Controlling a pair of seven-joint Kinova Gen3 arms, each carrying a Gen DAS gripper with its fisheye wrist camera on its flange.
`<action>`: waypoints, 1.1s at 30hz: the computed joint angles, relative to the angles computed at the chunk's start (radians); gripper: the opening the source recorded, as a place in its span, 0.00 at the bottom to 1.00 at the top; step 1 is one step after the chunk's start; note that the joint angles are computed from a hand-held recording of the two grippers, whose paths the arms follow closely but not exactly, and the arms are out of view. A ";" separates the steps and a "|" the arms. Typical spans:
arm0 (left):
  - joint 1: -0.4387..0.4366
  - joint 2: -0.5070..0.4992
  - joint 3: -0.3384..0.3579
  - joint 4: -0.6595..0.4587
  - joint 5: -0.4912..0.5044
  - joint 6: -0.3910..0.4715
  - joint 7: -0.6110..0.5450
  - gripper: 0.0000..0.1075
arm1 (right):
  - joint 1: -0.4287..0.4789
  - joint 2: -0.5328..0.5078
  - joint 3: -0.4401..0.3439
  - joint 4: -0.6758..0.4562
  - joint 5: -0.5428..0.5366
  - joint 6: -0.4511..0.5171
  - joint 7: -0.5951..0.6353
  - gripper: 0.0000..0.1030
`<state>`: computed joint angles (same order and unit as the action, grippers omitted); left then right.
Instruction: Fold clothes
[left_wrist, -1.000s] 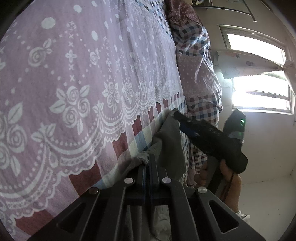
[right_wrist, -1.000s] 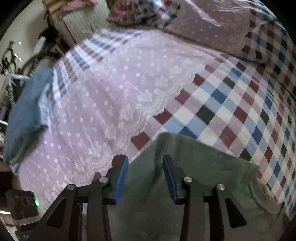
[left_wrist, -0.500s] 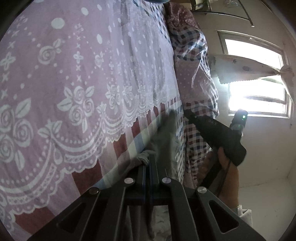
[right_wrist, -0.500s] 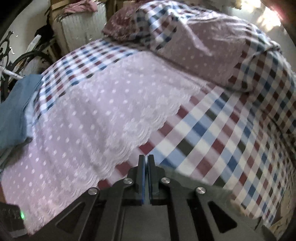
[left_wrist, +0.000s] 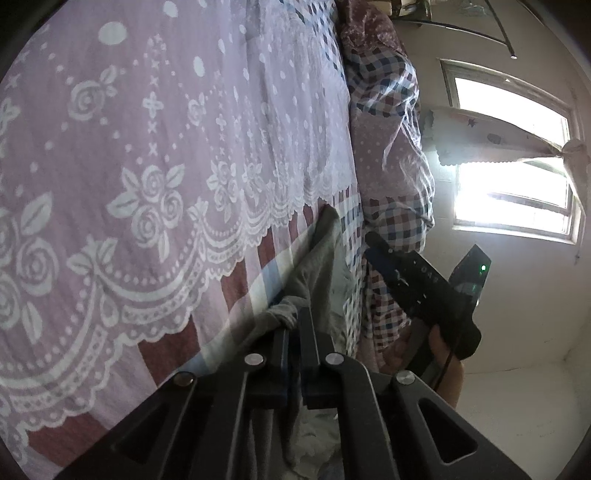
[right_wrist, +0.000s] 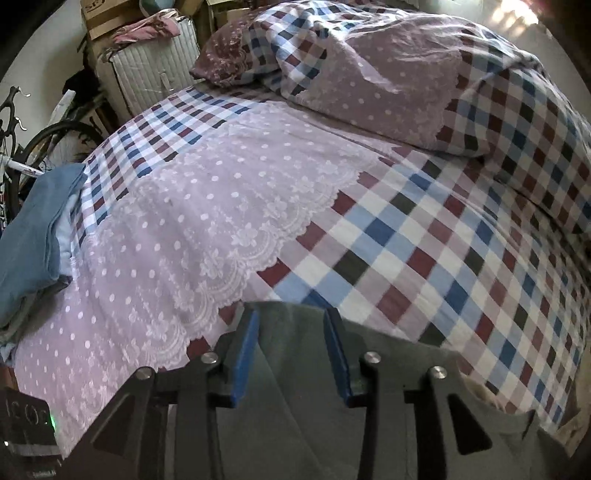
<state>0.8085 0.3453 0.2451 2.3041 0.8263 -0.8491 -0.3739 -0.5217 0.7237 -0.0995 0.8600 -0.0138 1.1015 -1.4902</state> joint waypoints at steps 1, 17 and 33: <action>0.002 0.002 -0.002 0.001 -0.008 -0.008 0.006 0.08 | 0.004 0.000 -0.004 0.002 -0.007 0.002 0.000 0.38; -0.144 -0.020 0.237 -0.040 0.230 -0.001 -0.212 0.02 | 0.098 -0.172 -0.008 0.271 -0.043 -0.080 0.008 0.38; -0.099 -0.039 0.343 -0.183 0.647 -0.142 -0.702 0.47 | 0.439 -0.822 0.093 0.885 -0.135 -0.295 0.044 0.47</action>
